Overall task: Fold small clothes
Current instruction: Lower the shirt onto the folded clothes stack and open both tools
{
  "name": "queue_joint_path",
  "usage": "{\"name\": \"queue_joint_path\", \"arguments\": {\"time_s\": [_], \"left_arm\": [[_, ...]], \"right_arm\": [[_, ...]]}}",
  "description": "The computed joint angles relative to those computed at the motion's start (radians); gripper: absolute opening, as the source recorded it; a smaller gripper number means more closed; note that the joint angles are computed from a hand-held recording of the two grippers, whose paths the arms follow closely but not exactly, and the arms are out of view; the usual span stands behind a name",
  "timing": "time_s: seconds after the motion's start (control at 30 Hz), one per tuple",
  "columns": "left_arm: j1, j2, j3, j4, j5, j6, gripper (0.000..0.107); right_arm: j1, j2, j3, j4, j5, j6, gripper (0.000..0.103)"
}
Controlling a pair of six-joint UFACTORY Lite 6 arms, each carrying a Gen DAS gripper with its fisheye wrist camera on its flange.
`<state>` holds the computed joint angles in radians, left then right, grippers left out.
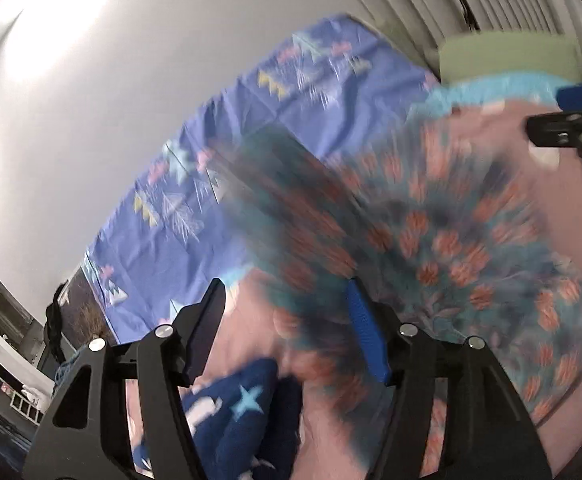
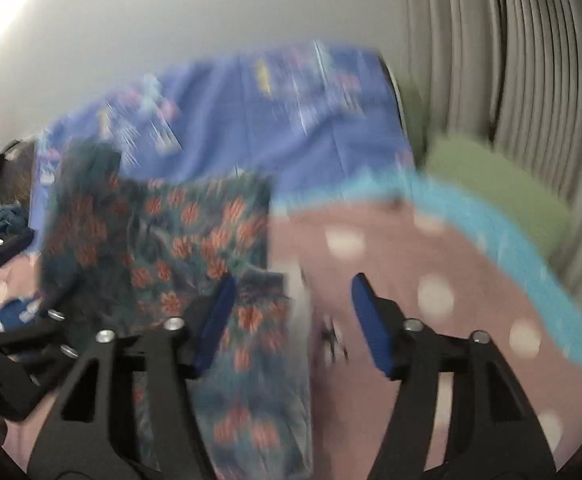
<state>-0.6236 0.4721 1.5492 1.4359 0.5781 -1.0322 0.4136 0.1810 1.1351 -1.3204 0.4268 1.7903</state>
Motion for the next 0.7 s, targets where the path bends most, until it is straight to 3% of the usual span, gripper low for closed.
{"name": "queue_joint_path", "arguments": {"time_s": [0.07,0.23,0.37,0.47,0.57,0.63,0.7], "left_arm": [[0.016,-0.058,-0.139,0.090,-0.072,-0.111,0.063],[0.027,-0.209,-0.403,0.225,-0.150,-0.294,0.065],[0.029,-0.441,-0.643,0.280,-0.266,-0.475,0.076],[-0.025,-0.650,-0.824,0.270,-0.299,-0.567,0.084],[-0.117,-0.881,-0.959,0.006,-0.258,-0.406,0.097],[-0.238,-1.083,-1.039,-0.185,-0.152,-0.292,0.102],[-0.420,-1.265,-1.086,-0.290,0.024,-0.255,0.102]], "right_arm": [[-0.014,-0.014,-0.112,-0.120,-0.079,0.138,0.055],[0.152,-0.117,-0.385,-0.343,0.025,0.493,0.055],[0.362,-0.312,-0.566,-0.219,0.162,0.524,0.062],[0.625,-0.436,-0.631,-0.021,0.376,0.485,0.074],[0.939,-0.516,-0.642,0.152,0.640,0.510,0.090],[1.148,-0.493,-0.600,0.231,0.838,0.572,0.092],[1.341,-0.436,-0.512,0.326,1.042,0.626,0.095]]}}
